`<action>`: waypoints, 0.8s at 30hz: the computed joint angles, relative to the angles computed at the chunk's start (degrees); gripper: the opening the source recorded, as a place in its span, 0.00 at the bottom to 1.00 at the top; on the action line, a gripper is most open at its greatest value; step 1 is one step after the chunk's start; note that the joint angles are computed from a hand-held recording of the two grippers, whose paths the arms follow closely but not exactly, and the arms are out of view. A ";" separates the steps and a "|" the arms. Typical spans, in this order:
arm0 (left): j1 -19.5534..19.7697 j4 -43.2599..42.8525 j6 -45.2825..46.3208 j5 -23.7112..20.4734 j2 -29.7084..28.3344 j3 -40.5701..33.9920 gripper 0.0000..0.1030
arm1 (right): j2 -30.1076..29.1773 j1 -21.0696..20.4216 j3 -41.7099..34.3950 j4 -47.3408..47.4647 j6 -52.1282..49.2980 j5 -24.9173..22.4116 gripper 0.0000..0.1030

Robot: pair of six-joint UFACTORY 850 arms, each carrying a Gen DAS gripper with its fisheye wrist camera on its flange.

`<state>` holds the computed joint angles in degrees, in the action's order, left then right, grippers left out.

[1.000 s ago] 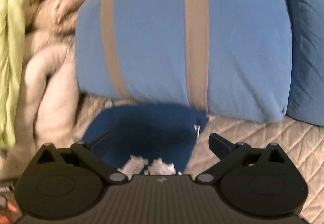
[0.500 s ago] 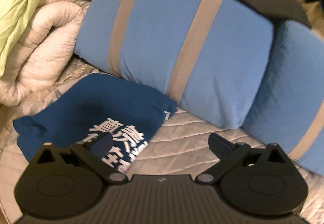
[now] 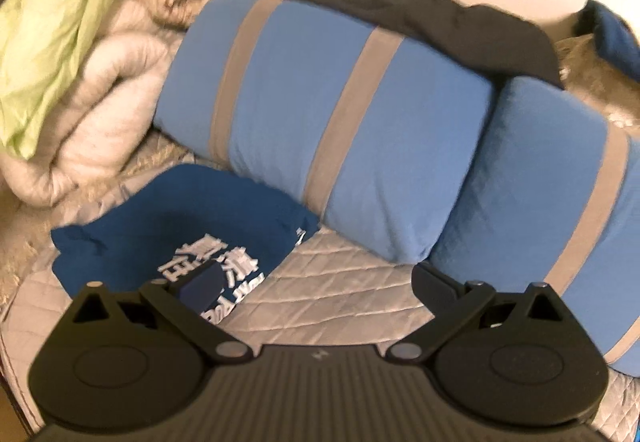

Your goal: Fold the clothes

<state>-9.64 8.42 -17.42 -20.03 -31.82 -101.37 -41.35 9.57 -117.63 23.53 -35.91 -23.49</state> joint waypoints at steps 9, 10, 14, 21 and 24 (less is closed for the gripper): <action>0.50 11.53 -9.27 1.27 4.77 -0.14 0.70 | 3.53 -9.29 -3.39 13.79 -9.38 -2.29 0.99; 0.50 11.42 -9.44 1.21 5.07 -0.32 0.70 | 3.85 -10.39 -3.70 14.39 -9.67 -2.45 0.99; -0.60 19.36 -15.69 0.74 6.05 -0.46 0.70 | 5.76 -13.85 -3.22 12.16 -8.83 -1.80 0.99; -1.88 22.76 -19.63 2.77 7.10 0.44 0.70 | 12.05 -20.25 4.44 16.73 -15.67 -0.33 0.99; -2.24 21.18 -18.35 3.95 7.79 1.30 0.70 | 14.90 -23.06 8.08 21.44 -22.09 -1.10 0.99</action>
<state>-11.87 29.60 -35.77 -16.07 -24.03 -100.07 -26.45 -13.48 -109.55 44.98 -58.00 -24.59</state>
